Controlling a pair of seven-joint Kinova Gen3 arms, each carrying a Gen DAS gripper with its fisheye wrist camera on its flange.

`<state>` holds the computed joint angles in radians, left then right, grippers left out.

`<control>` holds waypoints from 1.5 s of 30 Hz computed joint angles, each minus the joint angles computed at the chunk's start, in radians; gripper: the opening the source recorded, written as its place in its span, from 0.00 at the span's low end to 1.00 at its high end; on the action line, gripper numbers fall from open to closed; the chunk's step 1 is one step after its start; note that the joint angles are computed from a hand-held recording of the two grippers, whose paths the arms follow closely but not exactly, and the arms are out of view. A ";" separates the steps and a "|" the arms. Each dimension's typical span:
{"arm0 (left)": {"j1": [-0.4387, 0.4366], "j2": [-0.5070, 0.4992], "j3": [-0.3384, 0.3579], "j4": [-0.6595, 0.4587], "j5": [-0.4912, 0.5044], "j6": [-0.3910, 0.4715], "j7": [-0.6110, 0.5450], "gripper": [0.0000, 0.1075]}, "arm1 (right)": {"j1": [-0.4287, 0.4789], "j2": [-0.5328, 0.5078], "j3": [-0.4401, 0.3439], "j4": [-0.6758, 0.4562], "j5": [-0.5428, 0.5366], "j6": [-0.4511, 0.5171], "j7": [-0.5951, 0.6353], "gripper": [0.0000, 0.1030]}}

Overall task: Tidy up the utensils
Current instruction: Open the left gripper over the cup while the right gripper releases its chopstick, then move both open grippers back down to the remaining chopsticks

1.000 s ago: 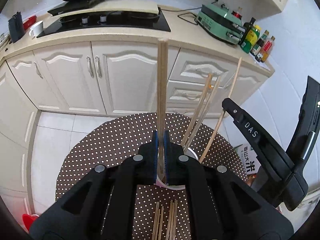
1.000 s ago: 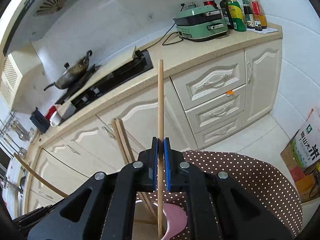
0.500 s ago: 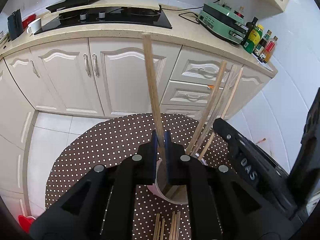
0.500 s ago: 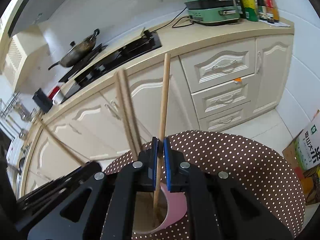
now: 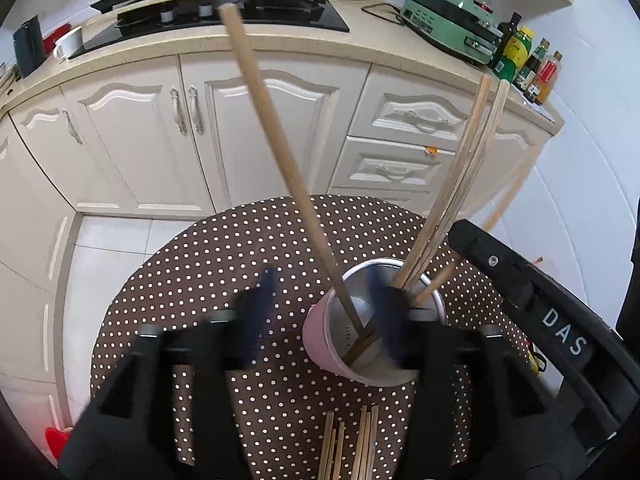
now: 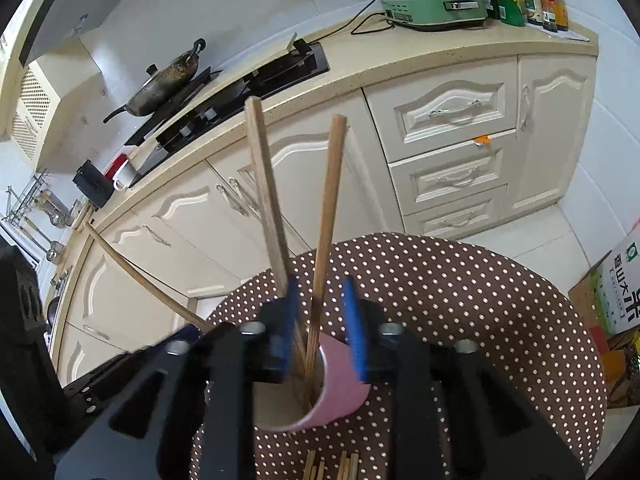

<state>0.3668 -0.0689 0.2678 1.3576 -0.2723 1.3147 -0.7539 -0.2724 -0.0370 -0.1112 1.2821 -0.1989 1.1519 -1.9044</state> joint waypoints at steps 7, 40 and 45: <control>0.004 -0.018 0.013 0.014 -0.021 0.021 0.018 0.50 | 0.010 -0.023 0.009 0.011 0.008 0.033 0.001 0.44; 0.034 -0.108 0.159 0.014 -0.074 0.198 0.128 0.52 | 0.028 -0.198 -0.006 0.080 0.044 0.179 -0.020 0.54; 0.036 -0.126 0.198 0.022 -0.077 0.227 0.160 0.54 | 0.029 -0.223 -0.014 0.088 0.044 0.208 -0.018 0.56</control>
